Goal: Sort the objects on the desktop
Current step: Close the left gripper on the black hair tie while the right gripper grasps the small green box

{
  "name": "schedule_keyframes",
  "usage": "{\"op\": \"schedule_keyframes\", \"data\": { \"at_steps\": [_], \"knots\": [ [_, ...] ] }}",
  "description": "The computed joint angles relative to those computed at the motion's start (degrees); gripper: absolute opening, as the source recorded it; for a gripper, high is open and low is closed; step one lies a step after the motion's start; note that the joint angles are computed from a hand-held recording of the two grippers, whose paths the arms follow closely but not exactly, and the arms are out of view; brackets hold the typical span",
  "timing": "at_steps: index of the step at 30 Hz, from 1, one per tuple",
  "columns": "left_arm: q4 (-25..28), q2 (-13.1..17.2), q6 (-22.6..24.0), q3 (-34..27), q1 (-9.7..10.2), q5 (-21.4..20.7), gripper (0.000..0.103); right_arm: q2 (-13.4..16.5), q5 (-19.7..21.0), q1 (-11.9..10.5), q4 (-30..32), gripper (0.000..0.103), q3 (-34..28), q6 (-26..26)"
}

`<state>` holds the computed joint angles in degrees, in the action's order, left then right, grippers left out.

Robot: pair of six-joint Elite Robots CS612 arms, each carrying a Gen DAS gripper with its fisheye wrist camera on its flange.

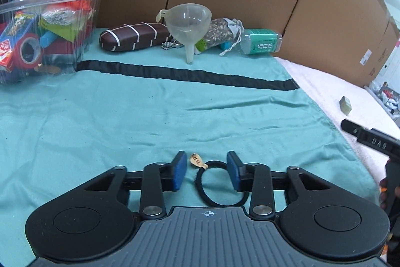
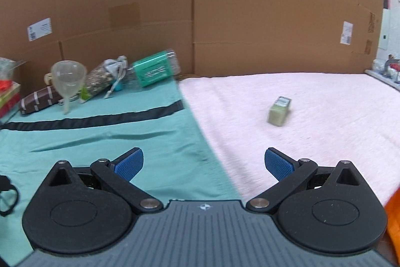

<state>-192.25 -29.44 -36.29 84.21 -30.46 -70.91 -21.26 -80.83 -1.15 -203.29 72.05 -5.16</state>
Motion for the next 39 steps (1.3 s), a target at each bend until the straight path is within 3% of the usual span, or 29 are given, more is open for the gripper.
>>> {"op": "schedule_keyframes", "data": {
  "at_steps": [1, 2, 7, 18, 30, 33, 35, 38, 39],
  "knots": [
    [0.7, -0.1, 0.5, -0.1, -0.04, 0.4, 0.023, 0.3, -0.9, -0.1, -0.1, 0.103, -0.7, 0.0],
    [1.2, -0.1, 1.0, -0.1, -0.08, 0.8, 0.013, 0.6, -1.9, -0.3, -0.2, 0.103, -1.4, 0.1],
    [1.4, 0.1, 3.1, -0.4, -0.24, 1.8, 0.001, 2.4, -5.0, -0.9, 1.6, 0.103, -6.0, -0.2],
    [4.8, 1.3, 0.1, -4.6, 1.00, 1.7, 0.000, 7.1, -9.4, -0.9, 9.3, 0.101, -17.2, -2.9],
    [9.5, 3.3, -1.6, -9.9, 2.12, 0.9, 0.000, 9.9, -9.2, -1.1, 17.8, 0.086, -24.4, -2.0],
    [9.7, 3.5, -1.5, -10.4, 2.29, 0.6, 0.000, 10.0, -8.5, -1.2, 21.8, 0.065, -25.3, -2.1],
    [9.8, 3.5, -1.5, -10.5, 2.38, 0.4, 0.000, 9.9, -8.4, -1.2, 23.2, 0.043, -25.4, -1.8],
    [9.7, 3.5, -1.6, -10.5, 2.43, 0.2, 0.000, 9.6, -8.2, -1.3, 22.6, 0.025, -24.8, -1.5],
    [9.7, 3.5, -1.5, -10.5, 2.44, 0.2, 0.000, 9.5, -8.2, -1.3, 22.3, 0.025, -24.5, -1.4]
  ]
}}
